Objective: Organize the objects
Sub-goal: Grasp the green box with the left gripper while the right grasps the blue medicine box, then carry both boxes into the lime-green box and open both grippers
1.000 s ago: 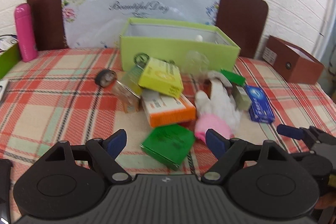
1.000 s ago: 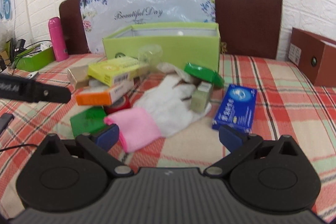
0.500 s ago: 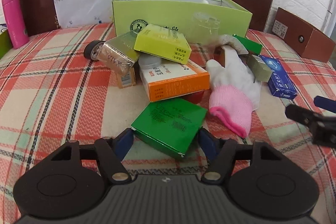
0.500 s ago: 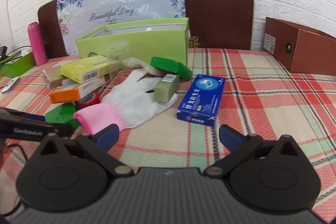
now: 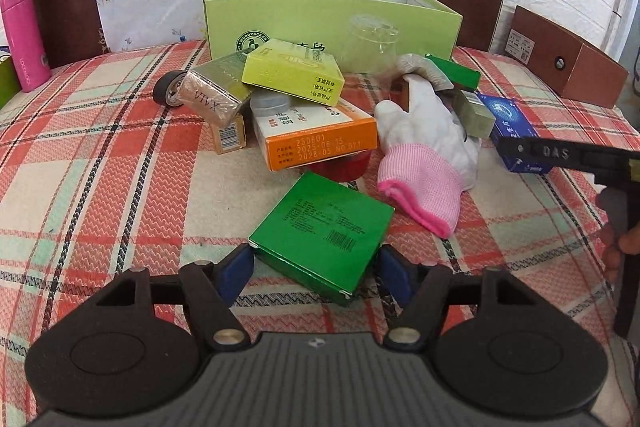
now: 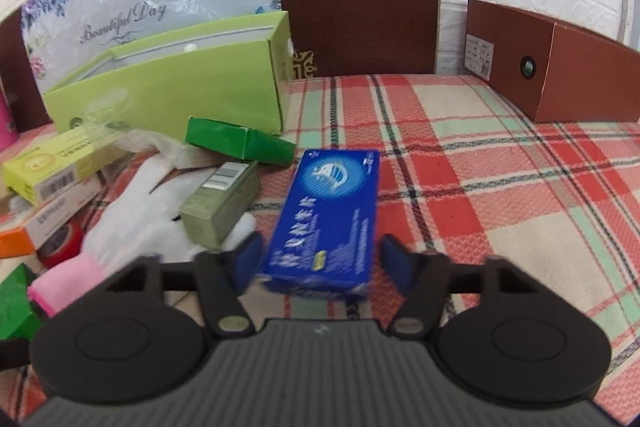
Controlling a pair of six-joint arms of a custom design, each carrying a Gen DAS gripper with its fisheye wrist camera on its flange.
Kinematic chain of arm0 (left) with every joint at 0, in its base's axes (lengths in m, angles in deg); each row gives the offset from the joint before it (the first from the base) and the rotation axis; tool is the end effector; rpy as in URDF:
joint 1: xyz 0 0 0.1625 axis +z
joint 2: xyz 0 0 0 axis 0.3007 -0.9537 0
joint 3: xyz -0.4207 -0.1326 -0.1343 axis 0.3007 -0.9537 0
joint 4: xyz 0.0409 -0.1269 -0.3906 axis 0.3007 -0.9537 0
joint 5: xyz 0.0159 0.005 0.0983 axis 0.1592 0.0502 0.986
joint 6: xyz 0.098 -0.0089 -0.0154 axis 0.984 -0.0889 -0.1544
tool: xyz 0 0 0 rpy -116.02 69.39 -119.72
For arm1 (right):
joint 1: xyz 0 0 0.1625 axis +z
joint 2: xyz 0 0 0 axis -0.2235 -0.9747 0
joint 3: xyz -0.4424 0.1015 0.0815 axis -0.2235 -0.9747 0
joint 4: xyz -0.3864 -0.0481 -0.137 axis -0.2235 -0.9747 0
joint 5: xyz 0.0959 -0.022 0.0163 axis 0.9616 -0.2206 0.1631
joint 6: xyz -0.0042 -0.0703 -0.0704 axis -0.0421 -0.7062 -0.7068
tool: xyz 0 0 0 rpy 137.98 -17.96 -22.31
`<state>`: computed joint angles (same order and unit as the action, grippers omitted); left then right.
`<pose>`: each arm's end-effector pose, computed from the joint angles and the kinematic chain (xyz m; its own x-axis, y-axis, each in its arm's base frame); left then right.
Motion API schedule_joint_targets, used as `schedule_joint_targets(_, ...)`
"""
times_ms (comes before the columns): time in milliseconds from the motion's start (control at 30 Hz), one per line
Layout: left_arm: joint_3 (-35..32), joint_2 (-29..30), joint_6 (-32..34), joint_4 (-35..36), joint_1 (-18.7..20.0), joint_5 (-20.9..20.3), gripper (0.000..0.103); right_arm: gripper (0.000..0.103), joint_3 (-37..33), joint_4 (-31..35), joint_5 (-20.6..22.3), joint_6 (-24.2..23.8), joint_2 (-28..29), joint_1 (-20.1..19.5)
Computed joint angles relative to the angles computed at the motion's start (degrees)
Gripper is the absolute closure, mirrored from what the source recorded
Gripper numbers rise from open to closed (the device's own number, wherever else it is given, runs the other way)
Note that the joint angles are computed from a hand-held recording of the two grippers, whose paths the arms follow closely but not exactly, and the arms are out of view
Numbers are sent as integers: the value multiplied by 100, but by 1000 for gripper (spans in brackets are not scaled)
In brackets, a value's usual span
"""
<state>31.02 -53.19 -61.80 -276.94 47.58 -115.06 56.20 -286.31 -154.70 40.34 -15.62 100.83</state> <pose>-0.0886 -0.6668 0.0783 -0.7487 0.0904 -0.6568 0.5135 0.7056 -0.4883 0.0740 -0.7408 0.0519 -0.7577 -0.0918 0.6461 -0.5488 0.6254 -0.5547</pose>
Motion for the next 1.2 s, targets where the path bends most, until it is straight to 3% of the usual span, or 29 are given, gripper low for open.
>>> schedule_joint_targets(300,482,-209,141,-137,-73,-366,32,44,1601,-161,678,-1164,-802,-226)
schedule_joint_targets(467,284,35,386,-387,-107,-64,26,34,1811,-231,603,-937,-912,-224)
schedule_joint_targets(600,123,82,485,-332,-85,-140,26,24,1673,-348,535,-930,-777,-155)
schedule_joint_targets(833,26,86,295,-148,-29,-282,25,23,1395,-346,435,-852,-580,-84)
schedule_joint_targets(967,-27,132,329,-148,-34,-236,27,25,1246,-328,372,-723,-494,-84)
schedule_joint_targets(1067,-25,105,308,-67,-43,-261,31,47,1209,-345,362,-683,-461,-106)
schedule_joint_targets(1200,25,-24,212,155,-66,-401,36,47,1342,-166,458,-620,-615,-114)
